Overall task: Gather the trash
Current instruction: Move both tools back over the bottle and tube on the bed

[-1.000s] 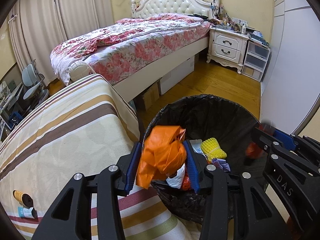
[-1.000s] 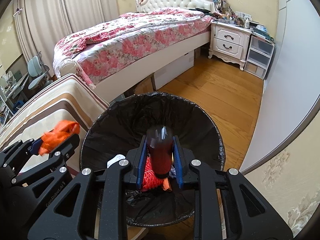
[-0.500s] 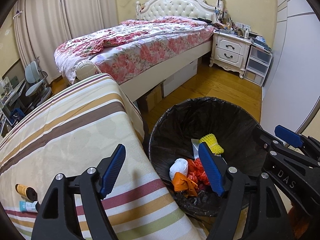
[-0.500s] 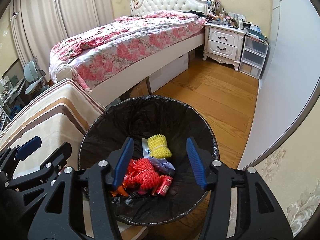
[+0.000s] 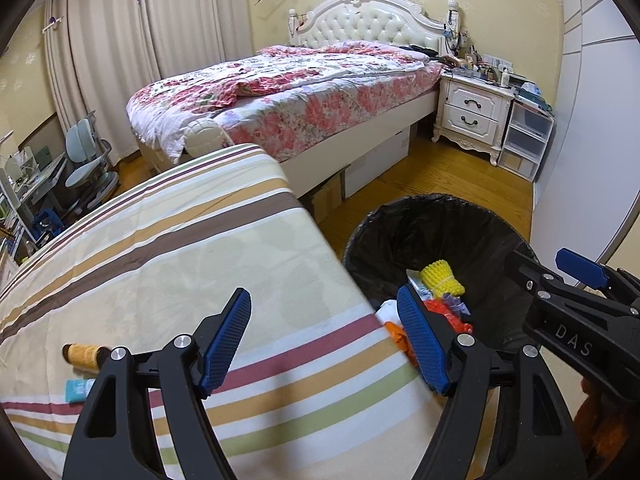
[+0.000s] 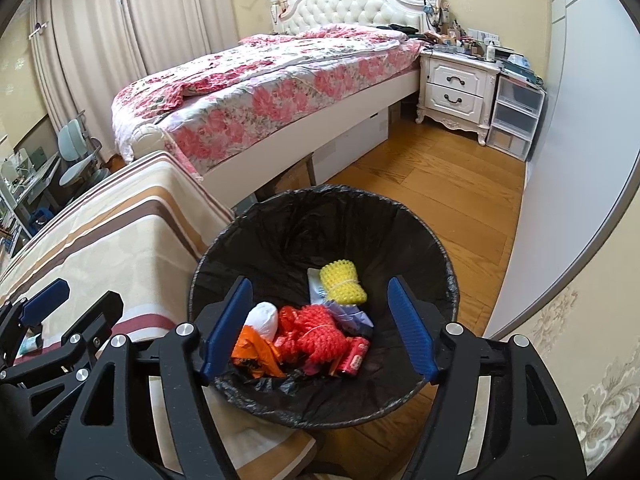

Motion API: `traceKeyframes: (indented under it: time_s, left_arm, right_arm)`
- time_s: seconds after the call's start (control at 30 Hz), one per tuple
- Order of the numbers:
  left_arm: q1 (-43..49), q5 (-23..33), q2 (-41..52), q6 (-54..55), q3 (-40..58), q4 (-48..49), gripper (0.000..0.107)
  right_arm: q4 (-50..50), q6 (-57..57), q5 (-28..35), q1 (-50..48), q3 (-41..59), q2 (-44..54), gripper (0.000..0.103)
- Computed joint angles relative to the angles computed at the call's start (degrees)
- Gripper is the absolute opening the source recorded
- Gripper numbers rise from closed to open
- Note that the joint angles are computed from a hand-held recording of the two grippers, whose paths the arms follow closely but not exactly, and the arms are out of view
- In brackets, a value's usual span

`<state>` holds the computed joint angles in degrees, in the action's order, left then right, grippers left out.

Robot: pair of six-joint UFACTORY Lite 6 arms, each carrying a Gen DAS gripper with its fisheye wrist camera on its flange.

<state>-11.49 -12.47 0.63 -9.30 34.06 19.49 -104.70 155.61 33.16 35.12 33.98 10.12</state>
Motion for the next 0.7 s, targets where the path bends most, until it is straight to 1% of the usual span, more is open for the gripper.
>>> traceKeyframes:
  time_s: [0.07, 0.23, 0.33, 0.4, 0.53, 0.7]
  left_arm:
    - [2.93, -0.22, -2.21, -5.16, -2.0, 6.78, 0.073]
    - [9.87, -0.74, -5.89, -11.96, -5.82, 17.39, 0.073]
    - [15.25, -1.58, -7.05, -17.66, -7.43, 25.59, 0.073]
    - [18.19, -2.12, -7.52, -19.26, -8.21, 28.57, 0.073]
    - [24.7, -3.16, -7.02, -24.74, -8.37, 36.98, 0.073]
    - [33.96, -4.7, -4.19, -29.93, -6.65, 46.32, 0.073]
  right_arm:
    - [1.55, -0.87, 0.22, 1.83, 0.95, 0.46, 0.069]
    - [4.77, -3.33, 0.47, 6.45, 4.6, 3.05, 0.069]
    - [6.35, -5.03, 0.19, 8.89, 7.65, 5.43, 0.069]
    - [8.06, -6.74, 0.15, 10.69, 10.15, 7.24, 0.069]
    - [10.32, -9.82, -0.17, 12.94, 14.53, 10.38, 0.07]
    - [13.69, -14.31, -0.33, 15.19, 20.06, 14.15, 0.07]
